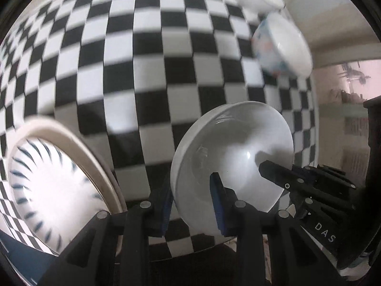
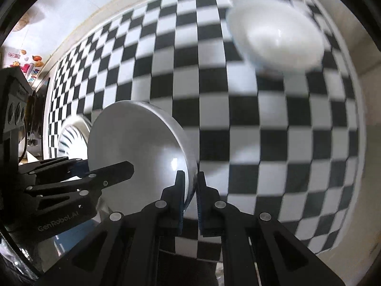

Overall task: Organize plates and bowls
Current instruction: 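Grasp the plain white bowl rim with the left tool while the right tool grips it too, then lift the white bowl with both tools and carry it toward the other white bowl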

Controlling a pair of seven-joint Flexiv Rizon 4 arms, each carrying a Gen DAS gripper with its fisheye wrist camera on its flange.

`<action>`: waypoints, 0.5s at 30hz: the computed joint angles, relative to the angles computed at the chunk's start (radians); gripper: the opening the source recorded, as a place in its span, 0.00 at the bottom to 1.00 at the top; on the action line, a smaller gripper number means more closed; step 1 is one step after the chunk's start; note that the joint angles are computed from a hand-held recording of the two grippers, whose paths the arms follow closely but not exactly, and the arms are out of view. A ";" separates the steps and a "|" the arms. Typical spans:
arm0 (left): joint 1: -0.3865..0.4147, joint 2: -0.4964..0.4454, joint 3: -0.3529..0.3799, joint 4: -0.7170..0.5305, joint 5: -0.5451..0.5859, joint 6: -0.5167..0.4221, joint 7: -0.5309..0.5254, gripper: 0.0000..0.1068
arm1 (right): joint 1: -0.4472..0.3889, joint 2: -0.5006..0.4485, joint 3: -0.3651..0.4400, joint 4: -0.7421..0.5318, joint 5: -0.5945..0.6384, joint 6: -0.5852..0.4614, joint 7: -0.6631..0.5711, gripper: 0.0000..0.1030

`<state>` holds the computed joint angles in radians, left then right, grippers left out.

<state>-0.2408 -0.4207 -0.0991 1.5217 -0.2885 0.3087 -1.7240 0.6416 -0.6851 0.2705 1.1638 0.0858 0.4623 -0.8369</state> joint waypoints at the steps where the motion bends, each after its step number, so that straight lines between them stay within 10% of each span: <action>1: -0.002 0.000 0.000 0.010 -0.001 -0.005 -0.004 0.25 | 0.001 0.010 0.004 0.032 0.008 0.015 0.007 0.09; 15: -0.056 -0.052 -0.010 -0.026 0.048 0.003 -0.031 0.25 | 0.028 -0.015 0.013 0.077 -0.016 0.034 0.056 0.09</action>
<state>-0.2969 -0.4728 -0.1094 1.4960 -0.2402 0.3121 -1.7549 0.6698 -0.7005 0.2834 1.2408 0.0696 0.4964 -0.7805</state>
